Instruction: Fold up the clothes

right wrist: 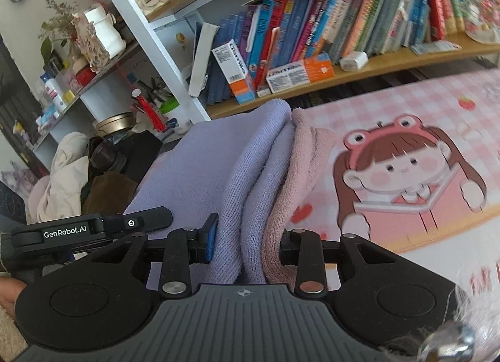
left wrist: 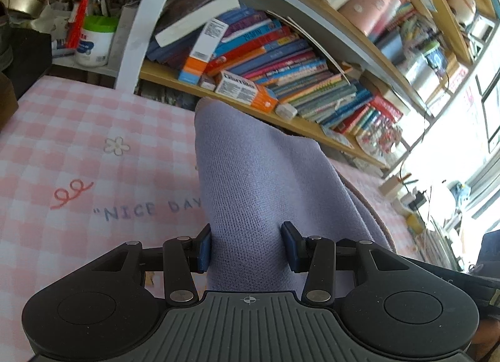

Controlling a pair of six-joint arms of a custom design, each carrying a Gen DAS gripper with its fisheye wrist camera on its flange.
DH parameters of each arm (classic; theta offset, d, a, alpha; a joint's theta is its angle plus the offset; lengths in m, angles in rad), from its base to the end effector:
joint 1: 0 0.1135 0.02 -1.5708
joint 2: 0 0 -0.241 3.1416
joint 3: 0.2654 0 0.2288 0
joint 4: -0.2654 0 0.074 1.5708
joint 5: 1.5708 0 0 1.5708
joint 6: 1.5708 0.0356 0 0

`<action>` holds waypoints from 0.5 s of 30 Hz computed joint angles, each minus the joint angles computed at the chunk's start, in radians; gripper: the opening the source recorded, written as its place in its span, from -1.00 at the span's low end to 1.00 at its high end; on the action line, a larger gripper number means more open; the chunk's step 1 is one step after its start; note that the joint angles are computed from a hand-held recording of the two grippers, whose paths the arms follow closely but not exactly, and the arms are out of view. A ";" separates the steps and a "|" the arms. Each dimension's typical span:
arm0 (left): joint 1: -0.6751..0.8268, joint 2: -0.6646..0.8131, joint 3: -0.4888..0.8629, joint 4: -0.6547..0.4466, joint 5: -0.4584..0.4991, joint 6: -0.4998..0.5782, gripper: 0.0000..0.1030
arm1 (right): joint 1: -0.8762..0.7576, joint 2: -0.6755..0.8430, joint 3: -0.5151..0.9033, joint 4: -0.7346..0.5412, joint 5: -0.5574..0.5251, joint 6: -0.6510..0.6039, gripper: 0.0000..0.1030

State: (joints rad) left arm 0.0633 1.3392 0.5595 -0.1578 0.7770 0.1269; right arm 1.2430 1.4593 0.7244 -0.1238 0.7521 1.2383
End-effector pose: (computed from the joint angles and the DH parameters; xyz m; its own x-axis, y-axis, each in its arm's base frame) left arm 0.2238 -0.0108 0.1554 -0.7513 0.0428 -0.6586 0.4679 0.7384 -0.4857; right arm 0.1076 0.2408 0.1738 -0.5972 0.3878 -0.7021 0.0516 0.8921 0.4488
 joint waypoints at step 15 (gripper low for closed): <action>-0.045 0.468 0.336 0.238 -0.027 -0.120 -0.16 | -0.399 0.196 0.127 0.267 -0.301 -0.488 -0.41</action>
